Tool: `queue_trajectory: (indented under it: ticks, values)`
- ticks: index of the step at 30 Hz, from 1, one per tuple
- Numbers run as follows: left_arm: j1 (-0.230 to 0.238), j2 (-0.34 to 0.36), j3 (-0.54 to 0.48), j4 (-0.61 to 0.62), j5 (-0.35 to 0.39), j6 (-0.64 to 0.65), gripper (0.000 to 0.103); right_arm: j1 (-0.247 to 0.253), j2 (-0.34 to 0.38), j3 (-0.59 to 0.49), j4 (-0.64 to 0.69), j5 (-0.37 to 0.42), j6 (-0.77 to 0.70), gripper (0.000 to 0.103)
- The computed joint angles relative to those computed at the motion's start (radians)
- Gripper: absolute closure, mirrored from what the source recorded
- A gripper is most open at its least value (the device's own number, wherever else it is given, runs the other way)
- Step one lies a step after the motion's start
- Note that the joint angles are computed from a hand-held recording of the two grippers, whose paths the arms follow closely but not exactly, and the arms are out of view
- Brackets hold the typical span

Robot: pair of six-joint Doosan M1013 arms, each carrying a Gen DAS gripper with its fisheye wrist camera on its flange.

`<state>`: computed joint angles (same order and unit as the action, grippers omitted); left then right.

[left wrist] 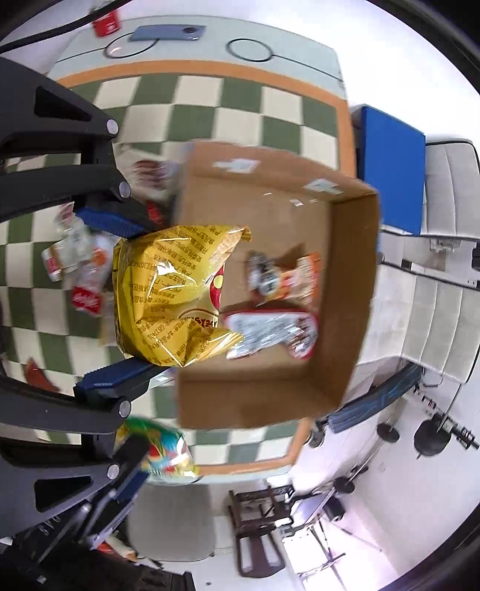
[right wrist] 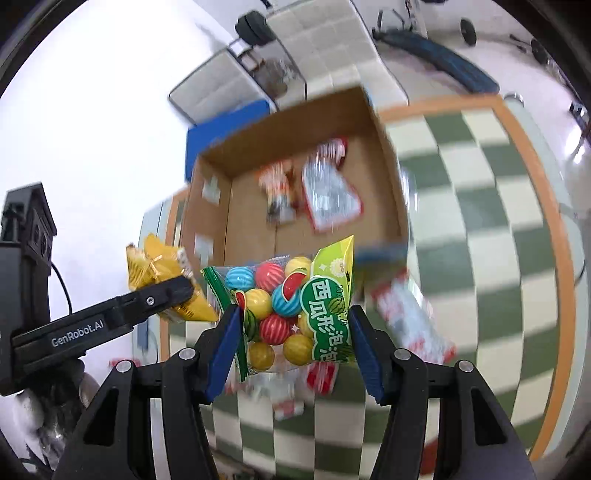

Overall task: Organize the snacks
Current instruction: 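Lower both bags into the cardboard box and open both grippers, then grasp the clear snack pouch with the left gripper while the right grasps the red sauce packet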

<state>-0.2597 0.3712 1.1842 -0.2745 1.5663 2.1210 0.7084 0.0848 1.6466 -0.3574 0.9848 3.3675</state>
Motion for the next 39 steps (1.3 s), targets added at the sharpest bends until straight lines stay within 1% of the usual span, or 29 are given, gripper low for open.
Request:
queue_trajectory:
  ticks: [2, 5, 9, 13, 16, 18, 20, 22, 23, 24, 25, 26, 27, 30, 31, 33, 36, 39]
  values:
    - [-0.018, 0.059, -0.074, 0.019, 0.013, -0.046, 0.046, -0.046, 0.003, -0.002, 0.006, 0.01, -0.04, 0.042]
    - [-0.042, 0.126, -0.155, 0.058, 0.013, -0.101, 0.046, -0.134, 0.018, 0.002, 0.044, 0.003, -0.111, 0.042]
    - [-0.064, 0.205, -0.239, 0.094, 0.036, -0.148, 0.046, -0.235, 0.045, 0.009, 0.101, -0.007, -0.206, 0.042]
    - [-0.084, 0.256, -0.288, 0.138, 0.04, -0.171, 0.046, -0.298, 0.076, -0.003, 0.14, -0.001, -0.278, 0.042]
    - [-0.091, 0.286, -0.319, 0.143, 0.052, -0.177, 0.046, -0.331, 0.1, -0.02, 0.162, 0.017, -0.333, 0.042]
    - [-0.097, 0.316, -0.357, 0.145, 0.092, -0.18, 0.044, -0.349, 0.117, -0.03, 0.168, 0.03, -0.358, 0.042]
    - [-0.1, 0.329, -0.377, 0.144, 0.102, -0.193, 0.044, -0.368, 0.129, -0.037, 0.206, 0.037, -0.388, 0.041]
    - [-0.104, 0.334, -0.384, 0.159, 0.09, -0.2, 0.04, -0.377, 0.134, -0.036, 0.23, 0.032, -0.398, 0.039]
    - [-0.105, 0.335, -0.386, 0.163, 0.082, -0.212, 0.037, -0.378, 0.136, -0.036, 0.228, 0.029, -0.399, 0.037]
    - [-0.105, 0.337, -0.39, 0.164, 0.078, -0.214, 0.033, -0.377, 0.139, -0.041, 0.211, 0.04, -0.391, 0.028]
    - [-0.107, 0.335, -0.389, 0.17, 0.072, -0.212, 0.029, -0.372, 0.139, -0.043, 0.197, 0.042, -0.385, 0.025]
    - [-0.11, 0.332, -0.388, 0.182, 0.062, -0.214, 0.022, -0.369, 0.139, -0.046, 0.184, 0.043, -0.384, 0.025]
    - [-0.11, 0.331, -0.39, 0.185, 0.061, -0.22, 0.021, -0.367, 0.14, -0.052, 0.179, 0.05, -0.383, 0.025]
    - [-0.107, 0.326, -0.388, 0.172, 0.06, -0.21, 0.02, -0.367, 0.14, -0.057, 0.178, 0.051, -0.392, 0.024]
    - [-0.107, 0.323, -0.385, 0.168, 0.063, -0.204, 0.02, -0.365, 0.139, -0.06, 0.172, 0.054, -0.389, 0.022]
    - [-0.105, 0.31, -0.372, 0.159, 0.059, -0.188, 0.02, -0.359, 0.138, -0.065, 0.168, 0.058, -0.394, 0.02]
    - [-0.098, 0.278, -0.339, 0.14, 0.045, -0.159, 0.02, -0.345, 0.132, -0.068, 0.153, 0.062, -0.391, 0.02]
    - [-0.086, 0.229, -0.283, 0.124, 0.015, -0.119, 0.02, -0.316, 0.119, -0.067, 0.119, 0.054, -0.373, 0.02]
